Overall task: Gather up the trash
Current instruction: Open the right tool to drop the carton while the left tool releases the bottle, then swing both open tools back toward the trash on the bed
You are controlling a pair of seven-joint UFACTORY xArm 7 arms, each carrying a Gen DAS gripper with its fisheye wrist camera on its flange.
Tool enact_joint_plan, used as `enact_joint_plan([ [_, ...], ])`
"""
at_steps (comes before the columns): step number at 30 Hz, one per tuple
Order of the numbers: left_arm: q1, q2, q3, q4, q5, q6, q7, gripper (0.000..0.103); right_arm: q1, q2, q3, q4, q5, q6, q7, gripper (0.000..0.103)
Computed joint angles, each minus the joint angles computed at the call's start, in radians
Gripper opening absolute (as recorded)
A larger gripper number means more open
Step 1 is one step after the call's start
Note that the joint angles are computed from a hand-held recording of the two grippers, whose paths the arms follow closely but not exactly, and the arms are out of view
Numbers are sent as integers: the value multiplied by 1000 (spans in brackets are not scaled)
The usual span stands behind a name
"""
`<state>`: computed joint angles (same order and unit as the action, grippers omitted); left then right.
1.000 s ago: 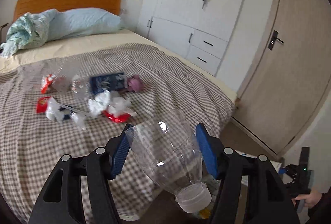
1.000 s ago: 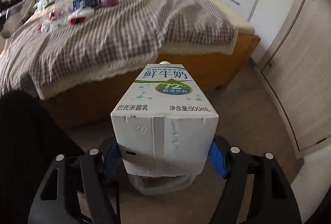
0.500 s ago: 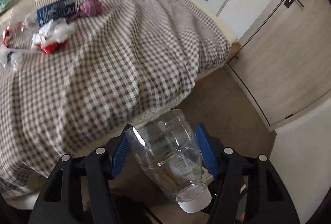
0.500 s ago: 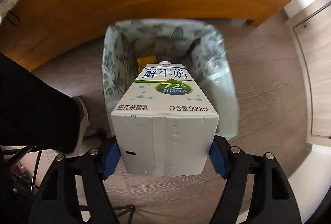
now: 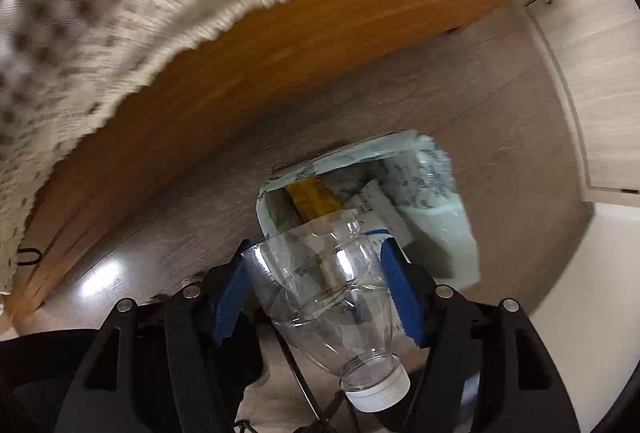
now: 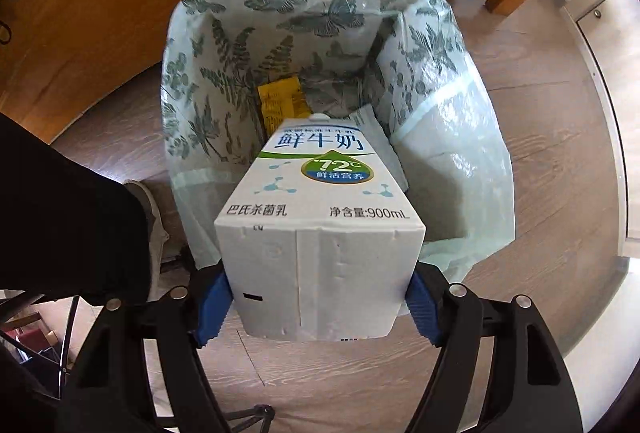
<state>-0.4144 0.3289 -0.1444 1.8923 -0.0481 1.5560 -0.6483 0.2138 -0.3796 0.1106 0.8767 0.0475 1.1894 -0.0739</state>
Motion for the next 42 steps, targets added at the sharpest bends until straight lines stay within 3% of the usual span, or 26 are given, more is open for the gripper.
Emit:
enact_joint_plan([
  [4,5,77,4,-15,-46,5,-58,64,-4,-17,-10,2,18,1,8,72],
  [8,-18,122,5,-23,0,2,-59,68,-14,-45,-20,12,38,13,23,72],
  [12,-26,118,9,-58,25,-60,-50,68,-20,-61,-28,35,53,40,26,72],
  [16,0,108,6,-59,-30,-53,-56,69,-29,-50,-24,68,47,62,39,72],
  [20,0,99,13,-47,-12,-41,-83,69,-34,-38,-22,90,30,84,40,72],
  [24,6,34,20,-60,6,-32,-110,69,-34,-52,-28,111,43,111,42,72],
  [31,50,-112,5,-130,-35,-101,-43,74,-41,-55,-46,158,64,194,2,72],
  [34,68,-154,4,-149,-64,-113,-39,76,-48,-59,-35,173,53,226,20,72],
  [38,84,-158,0,-110,-97,-65,-16,76,-46,-64,-17,207,27,251,35,72],
  [42,106,-236,1,-169,-167,-109,25,76,-43,-30,4,291,-27,267,31,72],
])
